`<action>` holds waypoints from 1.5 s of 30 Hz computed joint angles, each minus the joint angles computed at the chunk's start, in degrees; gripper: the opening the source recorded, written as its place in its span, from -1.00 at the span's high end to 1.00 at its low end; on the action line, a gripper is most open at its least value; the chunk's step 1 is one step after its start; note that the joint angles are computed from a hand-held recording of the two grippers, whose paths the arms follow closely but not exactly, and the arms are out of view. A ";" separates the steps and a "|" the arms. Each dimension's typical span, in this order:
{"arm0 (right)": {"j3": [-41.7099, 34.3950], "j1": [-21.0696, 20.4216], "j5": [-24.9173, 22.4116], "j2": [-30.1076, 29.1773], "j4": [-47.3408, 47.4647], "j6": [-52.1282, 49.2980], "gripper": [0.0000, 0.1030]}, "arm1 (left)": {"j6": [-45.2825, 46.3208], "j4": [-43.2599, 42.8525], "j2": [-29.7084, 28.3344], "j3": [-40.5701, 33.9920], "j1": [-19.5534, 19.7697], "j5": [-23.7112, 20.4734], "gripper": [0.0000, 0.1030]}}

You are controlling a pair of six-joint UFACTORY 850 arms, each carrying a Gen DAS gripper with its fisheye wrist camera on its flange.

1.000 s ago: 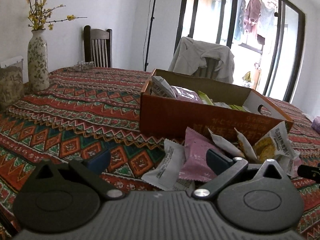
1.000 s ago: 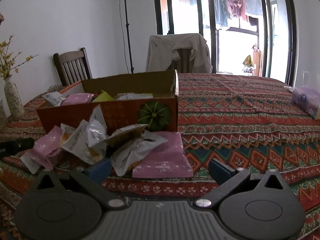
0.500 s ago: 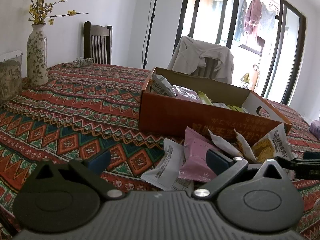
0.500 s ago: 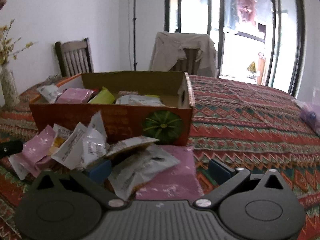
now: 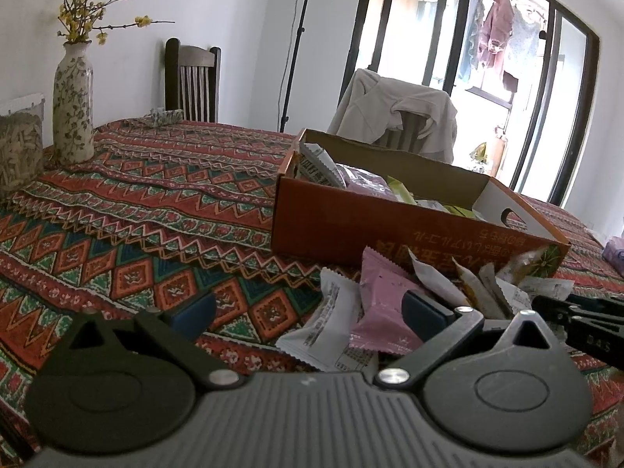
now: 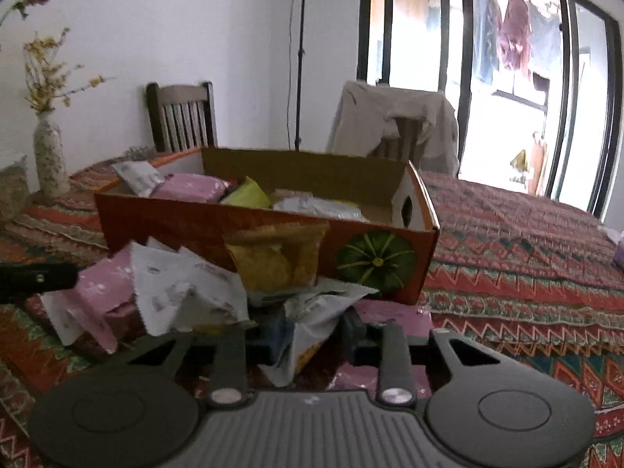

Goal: Organize snacks
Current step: 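Grasp a small white packet from the pile with the right tool, then grasp a white printed packet with the left tool while the right tool holds its packet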

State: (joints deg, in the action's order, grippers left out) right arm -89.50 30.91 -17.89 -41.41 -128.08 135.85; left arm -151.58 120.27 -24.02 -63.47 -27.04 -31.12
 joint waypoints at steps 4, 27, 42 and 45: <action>2.24 0.32 -2.89 1.20 -6.26 5.81 0.56 | 0.68 -0.86 -0.09 -0.17 -0.07 -0.09 -1.00; 10.70 0.46 -18.19 5.30 -19.49 23.94 0.76 | 20.34 -21.95 -0.56 -4.05 -0.06 -1.62 -1.00; 11.36 0.22 -18.15 5.74 -21.81 26.91 0.76 | 42.53 -32.80 -6.58 -11.81 -1.23 1.64 -0.84; 11.28 0.18 -17.96 5.70 -22.10 27.32 0.76 | 41.28 -31.69 -6.39 -11.43 -0.56 5.24 -0.08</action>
State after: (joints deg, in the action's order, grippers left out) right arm -78.21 31.09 -35.85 -35.71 -150.18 163.18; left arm -110.30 88.59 -30.41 -74.90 -27.60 -25.88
